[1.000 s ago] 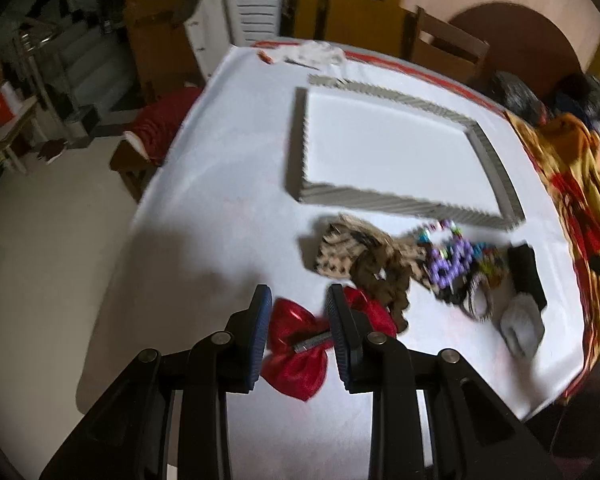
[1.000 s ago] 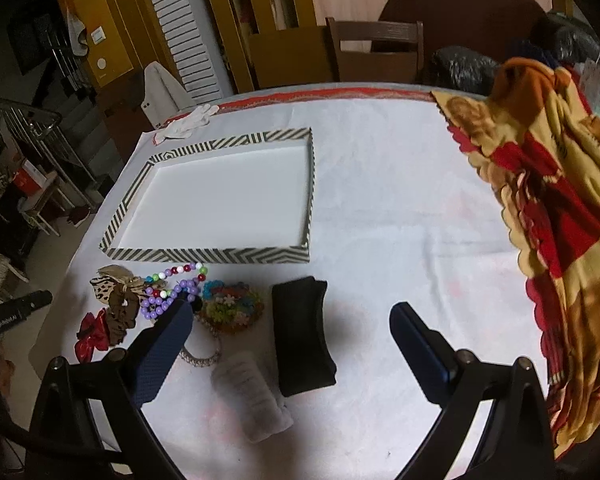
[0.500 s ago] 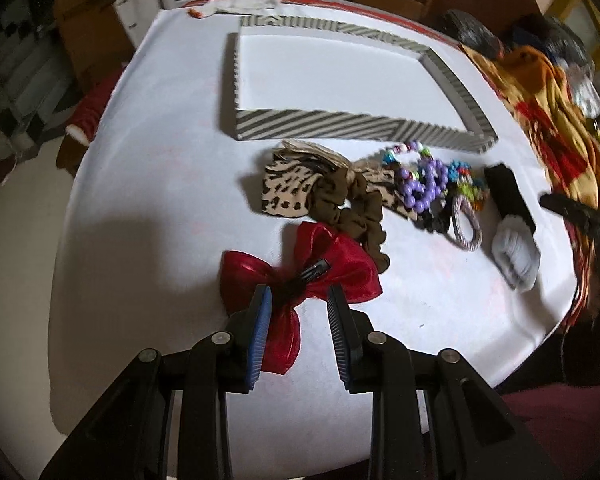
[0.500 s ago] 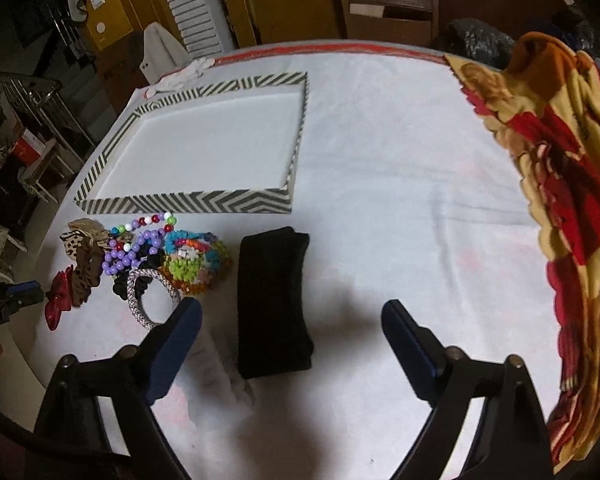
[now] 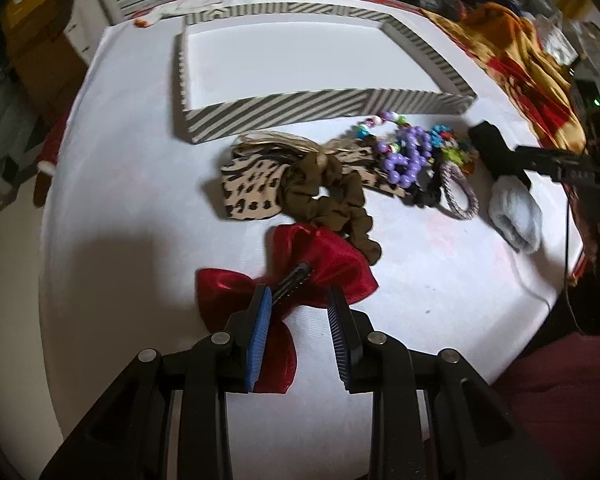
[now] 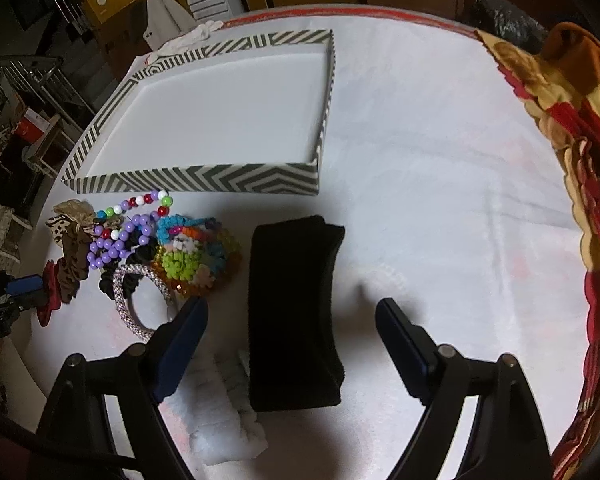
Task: Organize jewelry
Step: 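Lower the left tool and grasp the red bow while the right tool grasps the black fabric band, then carry the red bow and black band into the tray and open both tools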
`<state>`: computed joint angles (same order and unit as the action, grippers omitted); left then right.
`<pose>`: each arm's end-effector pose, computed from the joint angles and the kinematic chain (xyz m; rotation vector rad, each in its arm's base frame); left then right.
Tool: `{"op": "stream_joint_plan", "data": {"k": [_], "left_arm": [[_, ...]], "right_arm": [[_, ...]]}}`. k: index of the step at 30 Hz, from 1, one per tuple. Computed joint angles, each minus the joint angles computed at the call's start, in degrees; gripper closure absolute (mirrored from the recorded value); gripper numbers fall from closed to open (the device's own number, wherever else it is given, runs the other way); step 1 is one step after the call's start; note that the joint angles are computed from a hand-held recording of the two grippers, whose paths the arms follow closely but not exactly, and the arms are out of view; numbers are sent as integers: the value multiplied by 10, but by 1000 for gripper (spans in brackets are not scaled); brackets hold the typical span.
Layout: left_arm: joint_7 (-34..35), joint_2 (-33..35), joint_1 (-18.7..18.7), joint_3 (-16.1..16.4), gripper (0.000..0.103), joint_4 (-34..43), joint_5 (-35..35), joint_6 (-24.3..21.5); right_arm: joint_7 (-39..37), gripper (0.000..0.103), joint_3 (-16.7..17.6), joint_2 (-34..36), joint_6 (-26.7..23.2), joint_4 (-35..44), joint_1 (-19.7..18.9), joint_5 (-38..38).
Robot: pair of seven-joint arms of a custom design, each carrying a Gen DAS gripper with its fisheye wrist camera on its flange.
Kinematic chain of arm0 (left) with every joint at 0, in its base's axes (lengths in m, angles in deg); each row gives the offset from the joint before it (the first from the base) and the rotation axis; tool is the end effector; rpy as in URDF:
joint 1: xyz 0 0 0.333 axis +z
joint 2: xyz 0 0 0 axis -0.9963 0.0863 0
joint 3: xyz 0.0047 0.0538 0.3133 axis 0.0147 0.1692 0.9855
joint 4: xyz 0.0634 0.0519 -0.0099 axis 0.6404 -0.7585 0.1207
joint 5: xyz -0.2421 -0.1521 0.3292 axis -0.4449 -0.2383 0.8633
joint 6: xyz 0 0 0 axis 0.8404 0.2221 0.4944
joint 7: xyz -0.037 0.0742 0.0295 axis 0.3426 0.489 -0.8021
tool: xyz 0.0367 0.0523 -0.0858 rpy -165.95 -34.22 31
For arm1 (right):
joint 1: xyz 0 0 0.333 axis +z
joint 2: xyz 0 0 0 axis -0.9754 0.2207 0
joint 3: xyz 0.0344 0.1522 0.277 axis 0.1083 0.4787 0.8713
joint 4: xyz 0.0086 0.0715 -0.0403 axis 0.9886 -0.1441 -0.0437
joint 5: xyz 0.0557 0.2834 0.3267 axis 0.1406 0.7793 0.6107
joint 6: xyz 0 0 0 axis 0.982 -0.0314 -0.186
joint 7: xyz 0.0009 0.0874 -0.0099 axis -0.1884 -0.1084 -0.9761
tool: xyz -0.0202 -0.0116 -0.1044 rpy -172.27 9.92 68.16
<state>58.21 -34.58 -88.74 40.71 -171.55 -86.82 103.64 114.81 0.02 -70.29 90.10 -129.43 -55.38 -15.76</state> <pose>0.4696 -0.0894 0.4963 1.2509 -2.8266 0.5587 0.3628 0.1835 0.4829 -1.6411 2.2038 -0.2770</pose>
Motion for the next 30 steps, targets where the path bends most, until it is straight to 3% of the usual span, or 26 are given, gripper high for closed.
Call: {"op": "stream_joint_plan", "data": {"k": [3, 6, 14, 15, 16, 19, 22, 30], "left_arm": [[2, 7, 2, -7, 84, -1, 18, 17], [3, 23, 2, -5, 84, 10, 23, 4], [52, 0, -4, -8, 74, -17, 37, 24], [55, -3, -5, -9, 74, -22, 38, 30], [55, -6, -5, -9, 75, -26, 38, 37], [22, -13, 1, -15, 92, -33, 45, 51], [-7, -4, 3, 3, 96, -11, 14, 11], [-27, -22, 7, 18, 96, 24, -33, 7]], "right_arm": [[-1, 14, -1, 2, 4, -1, 0, 2], [-3, 14, -4, 5, 5, -1, 1, 6], [-8, 14, -2, 16, 9, -3, 4, 10], [-9, 23, -3, 17, 13, -4, 6, 12], [-11, 47, -5, 17, 16, -5, 7, 15], [-2, 77, 2, 16, 18, -9, 2, 9], [7, 85, 2, -3, 18, -18, 0, 9], [17, 85, 7, -52, 12, -9, -20, -28]]}}
